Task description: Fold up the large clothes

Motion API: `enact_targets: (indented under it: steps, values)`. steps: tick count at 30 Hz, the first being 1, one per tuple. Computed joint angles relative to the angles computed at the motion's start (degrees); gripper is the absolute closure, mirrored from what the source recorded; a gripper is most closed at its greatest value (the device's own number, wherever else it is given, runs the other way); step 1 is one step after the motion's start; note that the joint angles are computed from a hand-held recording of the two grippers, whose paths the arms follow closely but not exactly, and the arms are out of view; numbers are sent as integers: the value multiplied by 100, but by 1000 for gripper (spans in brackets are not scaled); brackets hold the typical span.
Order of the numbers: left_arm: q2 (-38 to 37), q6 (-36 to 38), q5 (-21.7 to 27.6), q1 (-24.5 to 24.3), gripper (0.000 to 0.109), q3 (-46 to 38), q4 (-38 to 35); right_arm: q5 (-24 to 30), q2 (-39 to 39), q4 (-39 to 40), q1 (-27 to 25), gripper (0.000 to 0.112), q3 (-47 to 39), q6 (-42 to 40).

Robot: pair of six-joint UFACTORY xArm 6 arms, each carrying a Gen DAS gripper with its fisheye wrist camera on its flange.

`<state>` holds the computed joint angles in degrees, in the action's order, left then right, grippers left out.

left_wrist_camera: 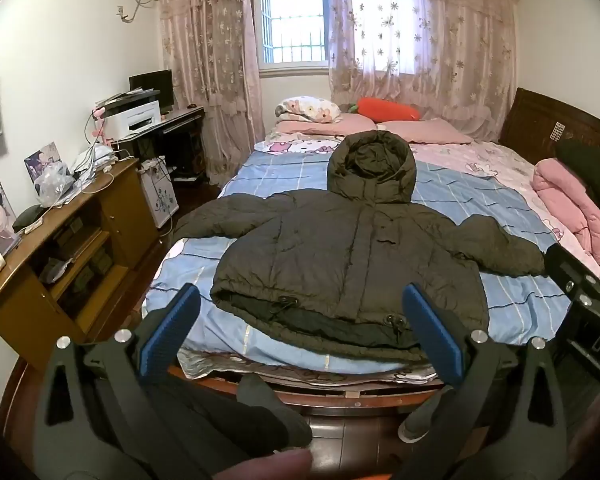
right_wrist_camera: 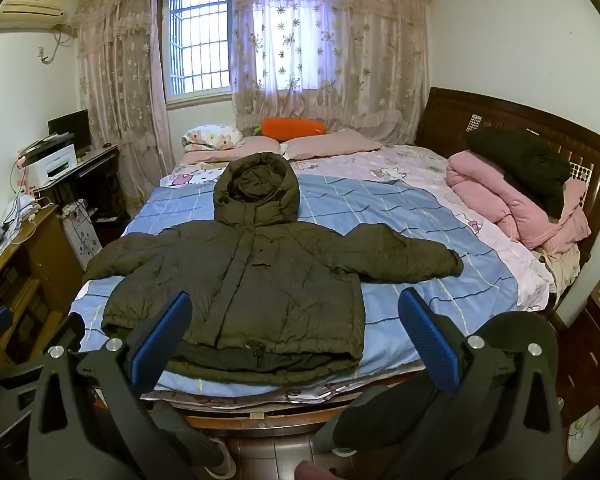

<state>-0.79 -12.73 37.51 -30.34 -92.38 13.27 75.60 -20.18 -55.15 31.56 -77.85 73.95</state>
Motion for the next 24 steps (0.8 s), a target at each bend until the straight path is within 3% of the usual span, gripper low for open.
enact_targets:
  steps: [24]
  values:
    - [4, 10, 2, -2, 8, -8, -5, 23, 59, 22, 21, 11, -103, -9]
